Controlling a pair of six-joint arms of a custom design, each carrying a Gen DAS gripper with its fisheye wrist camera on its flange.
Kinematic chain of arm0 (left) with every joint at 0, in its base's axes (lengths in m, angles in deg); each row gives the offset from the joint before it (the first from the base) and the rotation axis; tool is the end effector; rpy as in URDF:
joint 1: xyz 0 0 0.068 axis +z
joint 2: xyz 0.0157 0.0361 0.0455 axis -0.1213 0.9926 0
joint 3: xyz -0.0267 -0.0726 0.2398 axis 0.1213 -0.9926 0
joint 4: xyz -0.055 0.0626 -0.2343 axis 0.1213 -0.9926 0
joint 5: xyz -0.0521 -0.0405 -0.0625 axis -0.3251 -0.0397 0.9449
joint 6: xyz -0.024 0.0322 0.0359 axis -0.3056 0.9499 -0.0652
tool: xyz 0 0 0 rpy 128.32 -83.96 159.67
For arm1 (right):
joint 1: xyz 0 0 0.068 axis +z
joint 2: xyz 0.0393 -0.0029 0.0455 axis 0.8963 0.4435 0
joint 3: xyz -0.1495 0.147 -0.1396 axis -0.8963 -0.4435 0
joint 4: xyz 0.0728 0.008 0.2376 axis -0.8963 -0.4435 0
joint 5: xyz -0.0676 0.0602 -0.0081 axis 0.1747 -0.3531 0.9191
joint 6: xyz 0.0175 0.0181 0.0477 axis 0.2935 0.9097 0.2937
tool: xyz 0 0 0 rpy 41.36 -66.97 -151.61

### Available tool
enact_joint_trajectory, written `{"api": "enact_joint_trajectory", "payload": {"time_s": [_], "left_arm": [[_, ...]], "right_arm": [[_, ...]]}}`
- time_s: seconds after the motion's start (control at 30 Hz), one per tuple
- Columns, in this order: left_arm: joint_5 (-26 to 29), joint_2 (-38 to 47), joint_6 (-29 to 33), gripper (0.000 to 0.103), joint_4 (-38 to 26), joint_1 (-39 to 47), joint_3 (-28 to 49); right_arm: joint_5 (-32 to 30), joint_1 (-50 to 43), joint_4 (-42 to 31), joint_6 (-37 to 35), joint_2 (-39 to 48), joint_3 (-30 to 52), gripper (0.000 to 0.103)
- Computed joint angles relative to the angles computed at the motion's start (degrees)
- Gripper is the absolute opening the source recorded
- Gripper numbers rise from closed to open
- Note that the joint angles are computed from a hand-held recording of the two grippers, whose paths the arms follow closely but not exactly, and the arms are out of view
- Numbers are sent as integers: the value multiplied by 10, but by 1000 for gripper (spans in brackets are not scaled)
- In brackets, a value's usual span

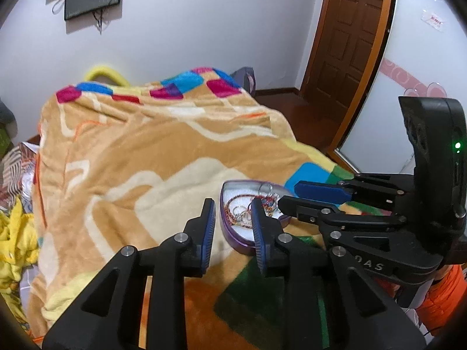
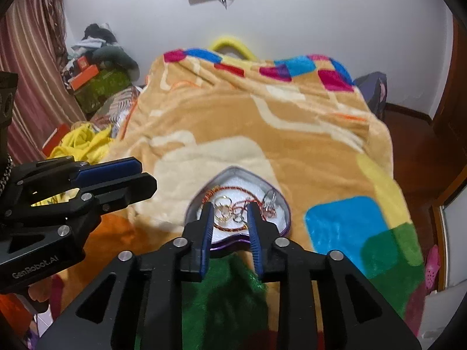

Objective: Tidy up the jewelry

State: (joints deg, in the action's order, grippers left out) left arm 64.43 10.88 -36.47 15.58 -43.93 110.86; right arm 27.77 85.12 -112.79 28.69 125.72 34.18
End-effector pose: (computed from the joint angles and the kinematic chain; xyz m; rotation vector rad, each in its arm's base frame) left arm 0.2815 -0.2009 0.2729 0.1777 2.3361 -0.2254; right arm 0.3062 0.1296 0.2443 -0.6222 2.3332 0.4436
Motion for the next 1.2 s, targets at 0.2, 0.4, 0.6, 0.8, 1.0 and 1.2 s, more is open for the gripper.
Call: {"api": "enact_joint_trajectory", "payload": {"time_s": [0.2, 0.4, 0.6, 0.8, 1.0, 1.2], "left_arm": [[-65, -66, -4, 33, -35, -48, 20], [-171, -129, -3, 44, -63, -129, 45], [-368, -171, 5, 58, -81, -273, 73], [-539, -201, 16, 91, -49, -392, 67], [-627, -224, 29, 101, -10, -460, 48], [-664, -204, -49, 102, -82, -491, 70]], "right_arm": [[21, 4, -11, 12, -115, -28, 29], [53, 17, -16, 31, -265, -59, 30], [125, 65, -17, 55, -415, -85, 30], [274, 185, -8, 71, -527, -112, 39], [509, 358, 58, 34, -561, -152, 64], [603, 416, 95, 23, -557, -168, 89]]}}
